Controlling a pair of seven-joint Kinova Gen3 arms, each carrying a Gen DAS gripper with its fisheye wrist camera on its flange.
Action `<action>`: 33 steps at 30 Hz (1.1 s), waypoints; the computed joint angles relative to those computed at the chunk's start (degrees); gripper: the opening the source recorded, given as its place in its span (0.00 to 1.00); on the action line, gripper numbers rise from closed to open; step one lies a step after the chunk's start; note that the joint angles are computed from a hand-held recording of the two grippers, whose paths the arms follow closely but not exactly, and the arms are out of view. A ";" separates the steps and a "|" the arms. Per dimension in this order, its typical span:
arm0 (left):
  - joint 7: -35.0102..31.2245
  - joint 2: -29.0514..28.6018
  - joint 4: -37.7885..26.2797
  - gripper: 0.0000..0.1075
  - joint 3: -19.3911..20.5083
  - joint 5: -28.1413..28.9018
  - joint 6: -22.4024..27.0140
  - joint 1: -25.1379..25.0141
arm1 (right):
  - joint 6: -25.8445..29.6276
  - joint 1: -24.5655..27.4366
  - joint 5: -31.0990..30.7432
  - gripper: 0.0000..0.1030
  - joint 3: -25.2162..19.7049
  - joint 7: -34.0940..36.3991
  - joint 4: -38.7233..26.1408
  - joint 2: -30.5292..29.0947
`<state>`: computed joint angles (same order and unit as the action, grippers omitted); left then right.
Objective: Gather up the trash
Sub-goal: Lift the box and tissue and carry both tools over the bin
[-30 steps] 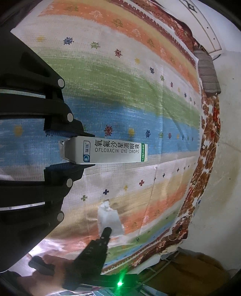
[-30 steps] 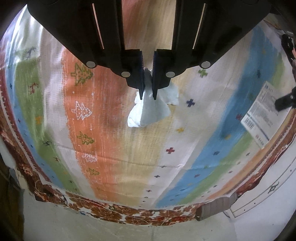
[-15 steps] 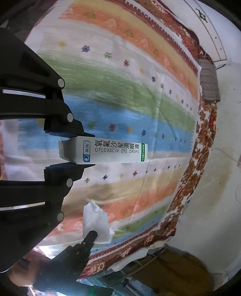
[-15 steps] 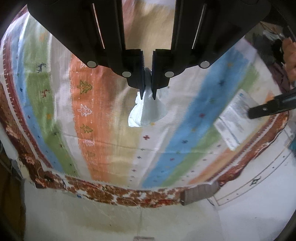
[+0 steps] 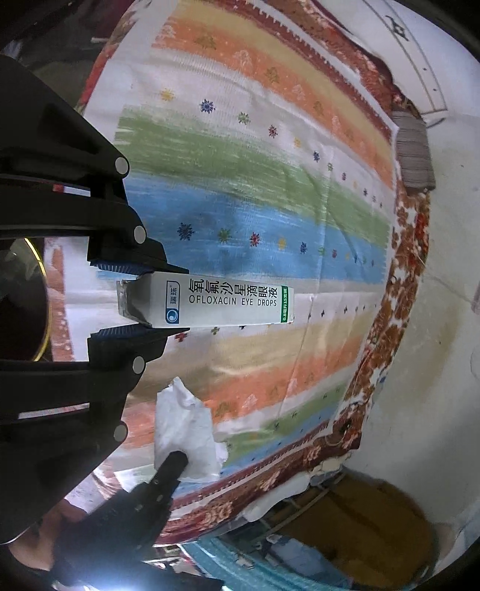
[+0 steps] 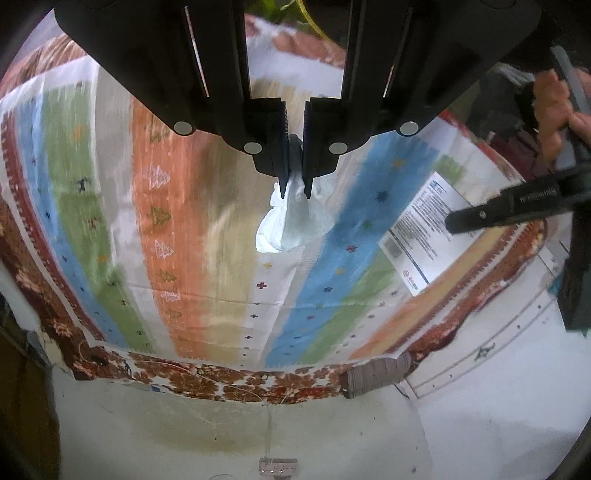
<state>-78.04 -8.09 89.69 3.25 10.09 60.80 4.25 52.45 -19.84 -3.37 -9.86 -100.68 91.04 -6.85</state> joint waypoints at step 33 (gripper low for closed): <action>-2.69 -21.16 14.95 0.20 -1.43 5.83 2.76 3.25 | 3.92 -1.11 -3.22 0.05 -9.99 -9.16 14.69 -20.66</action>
